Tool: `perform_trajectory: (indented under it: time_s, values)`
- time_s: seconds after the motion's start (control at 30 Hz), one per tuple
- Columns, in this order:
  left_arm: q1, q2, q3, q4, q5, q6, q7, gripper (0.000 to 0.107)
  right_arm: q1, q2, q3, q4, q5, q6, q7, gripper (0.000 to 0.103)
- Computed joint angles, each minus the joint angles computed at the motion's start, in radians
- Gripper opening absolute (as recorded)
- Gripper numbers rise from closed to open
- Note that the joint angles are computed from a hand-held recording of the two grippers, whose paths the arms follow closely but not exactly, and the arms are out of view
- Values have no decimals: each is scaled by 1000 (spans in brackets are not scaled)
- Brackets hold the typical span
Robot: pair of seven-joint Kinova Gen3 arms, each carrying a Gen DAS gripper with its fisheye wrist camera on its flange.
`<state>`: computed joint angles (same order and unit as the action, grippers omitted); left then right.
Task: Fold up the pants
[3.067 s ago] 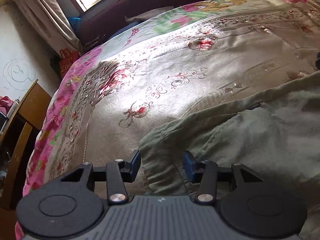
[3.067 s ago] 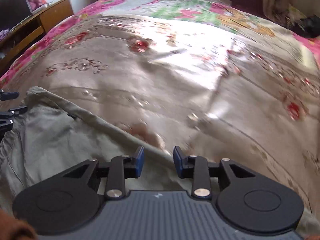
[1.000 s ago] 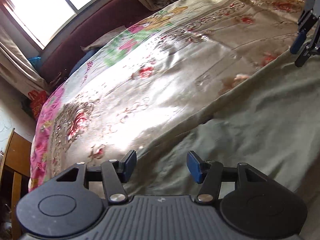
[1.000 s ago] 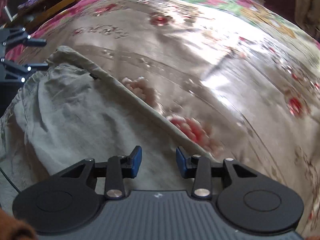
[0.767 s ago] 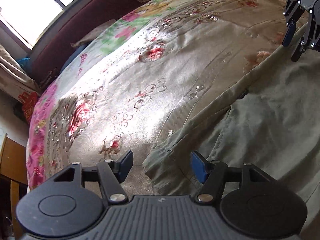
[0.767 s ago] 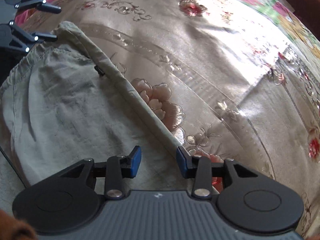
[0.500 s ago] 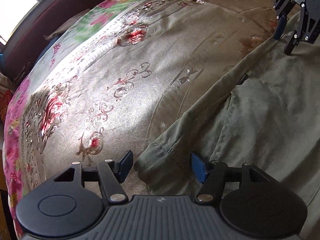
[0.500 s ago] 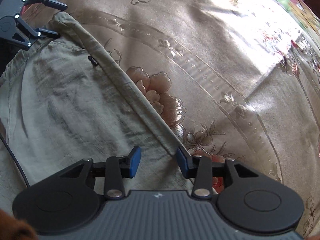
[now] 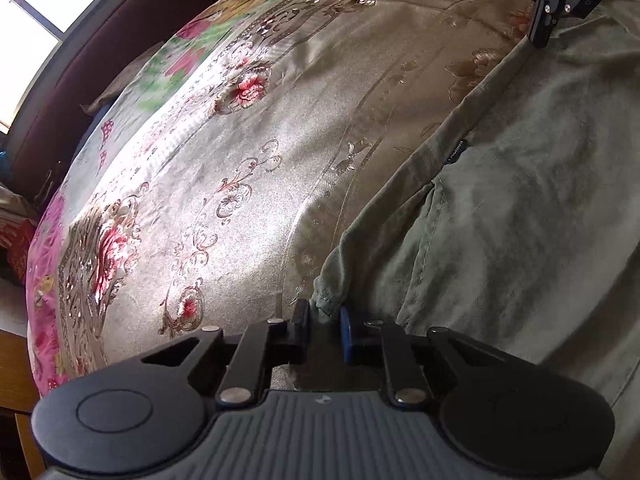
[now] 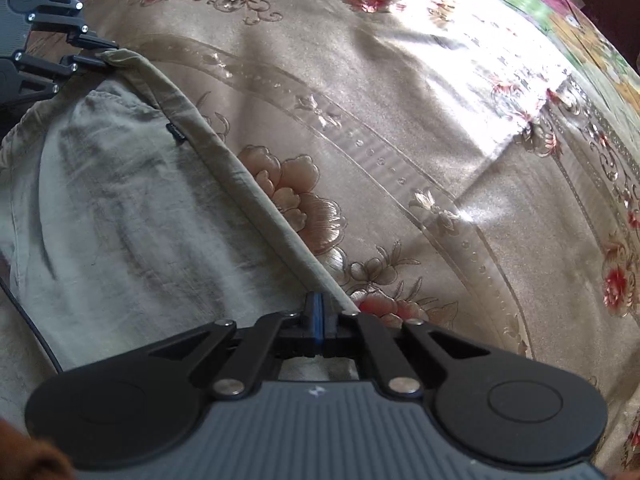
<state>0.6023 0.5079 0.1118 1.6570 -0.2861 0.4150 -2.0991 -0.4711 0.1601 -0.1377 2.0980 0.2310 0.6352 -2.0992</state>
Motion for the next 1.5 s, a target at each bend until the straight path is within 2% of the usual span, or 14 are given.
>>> perform_trajectory:
  time_s: [0.17,0.27,0.3,0.43,0.47,0.5,0.53,0.7,0.8,0.9,1.07,1.2,1.33,1.5]
  values:
    - [-17,-91,12,74,23,-43,21,28,45,-20,-88,2,27,9,4,12]
    - [-66,-177,62,134,64,-51,-13,28,20,-12,-115,13,143,5,-65,55]
    - [-76,-205,72,154,75,-52,-21,28,1,-10,-112,23,183,-7,-82,60]
    - [-156,-310,161,245,50,-53,17,27,6,16,-141,25,263,3,-103,59]
    - [-184,-329,194,265,37,-54,37,27,9,19,-148,27,273,2,-104,48]
    - [-194,-348,210,286,23,-55,63,28,18,25,-165,21,278,17,-101,17]
    - [-186,-359,208,300,-3,-58,104,28,10,35,-169,8,267,48,-94,2]
    - [17,-366,12,353,-182,-100,307,28,41,-43,-288,-36,226,199,-139,1]
    - [148,-379,-125,367,-286,-127,429,28,-31,-136,-280,-93,201,321,-190,1]
    - [169,-439,-148,401,-381,-147,551,28,-111,-226,-325,-158,185,443,-311,1]
    - [65,-605,-26,552,-440,-132,676,28,-210,-227,-488,-181,104,432,-514,1]
    - [-51,-669,136,698,-501,-89,838,28,-365,-78,-434,-141,8,269,-677,1]
    - [-207,-647,321,798,-594,-87,1001,28,-443,58,-436,-81,65,123,-822,3]
    - [-326,-643,478,857,-752,-102,1204,27,-562,88,-350,-123,98,176,-820,3]
